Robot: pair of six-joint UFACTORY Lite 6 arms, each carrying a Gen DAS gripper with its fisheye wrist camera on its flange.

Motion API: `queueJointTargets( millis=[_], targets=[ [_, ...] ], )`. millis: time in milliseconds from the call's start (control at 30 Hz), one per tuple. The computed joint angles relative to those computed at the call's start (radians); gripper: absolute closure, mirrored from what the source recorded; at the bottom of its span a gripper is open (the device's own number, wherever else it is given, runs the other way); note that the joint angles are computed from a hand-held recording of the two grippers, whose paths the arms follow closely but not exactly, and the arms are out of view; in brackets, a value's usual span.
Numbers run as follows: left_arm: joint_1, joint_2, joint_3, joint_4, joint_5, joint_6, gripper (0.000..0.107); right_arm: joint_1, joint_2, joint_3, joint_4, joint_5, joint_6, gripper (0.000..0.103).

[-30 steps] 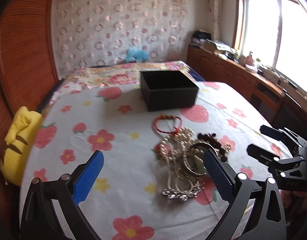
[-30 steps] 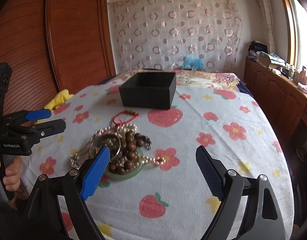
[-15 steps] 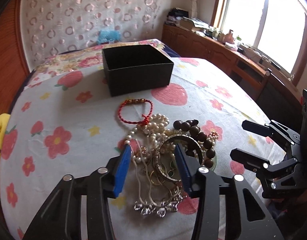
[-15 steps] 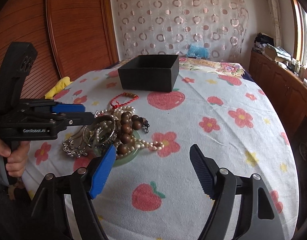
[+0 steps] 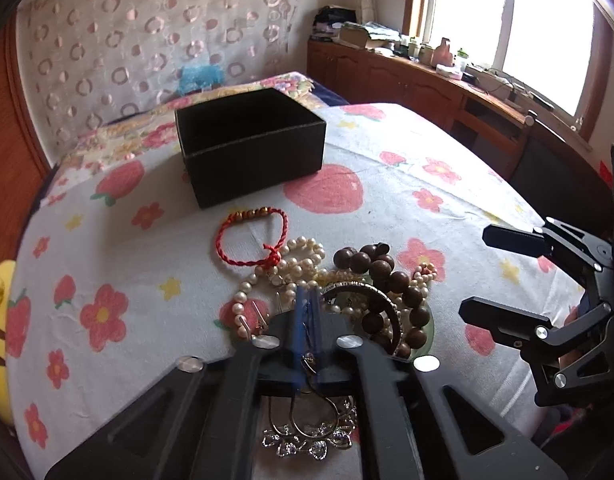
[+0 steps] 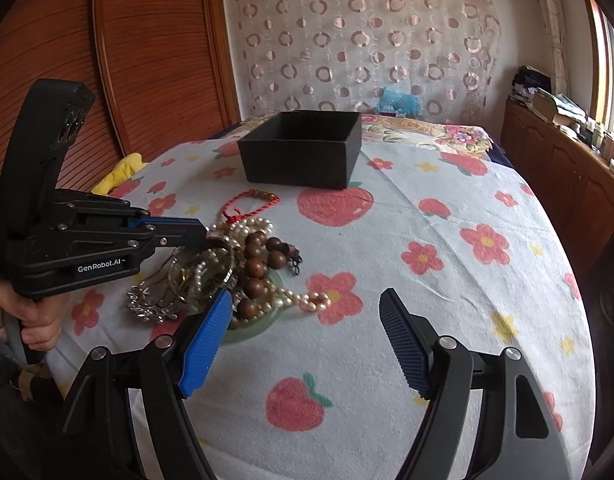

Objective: Organize jewelry
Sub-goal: 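Grasp the silver bangle with the left tool while the right tool grasps the wooden bead bracelet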

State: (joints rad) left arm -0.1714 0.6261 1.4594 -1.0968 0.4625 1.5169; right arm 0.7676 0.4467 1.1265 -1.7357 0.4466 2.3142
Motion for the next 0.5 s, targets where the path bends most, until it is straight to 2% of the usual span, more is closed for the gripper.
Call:
queueJointTargets(
  millis=[233, 400, 500],
  targets=[
    [0.028, -0.052, -0.043, -0.085, 0.021, 0.080, 0.107, -0.012, 0.028, 0.054, 0.045, -0.040, -0.079, 0.029],
    [0.013, 0.010, 0.033, 0.043, 0.038, -0.035, 0.107, -0.007, 0.025, 0.055, 0.072, -0.037, -0.103, 0.029],
    [0.005, 0.025, 0.041, 0.069, 0.029, -0.047, 0.102, -0.007, 0.026, 0.051, 0.074, -0.038, -0.104, 0.029]
  ],
)
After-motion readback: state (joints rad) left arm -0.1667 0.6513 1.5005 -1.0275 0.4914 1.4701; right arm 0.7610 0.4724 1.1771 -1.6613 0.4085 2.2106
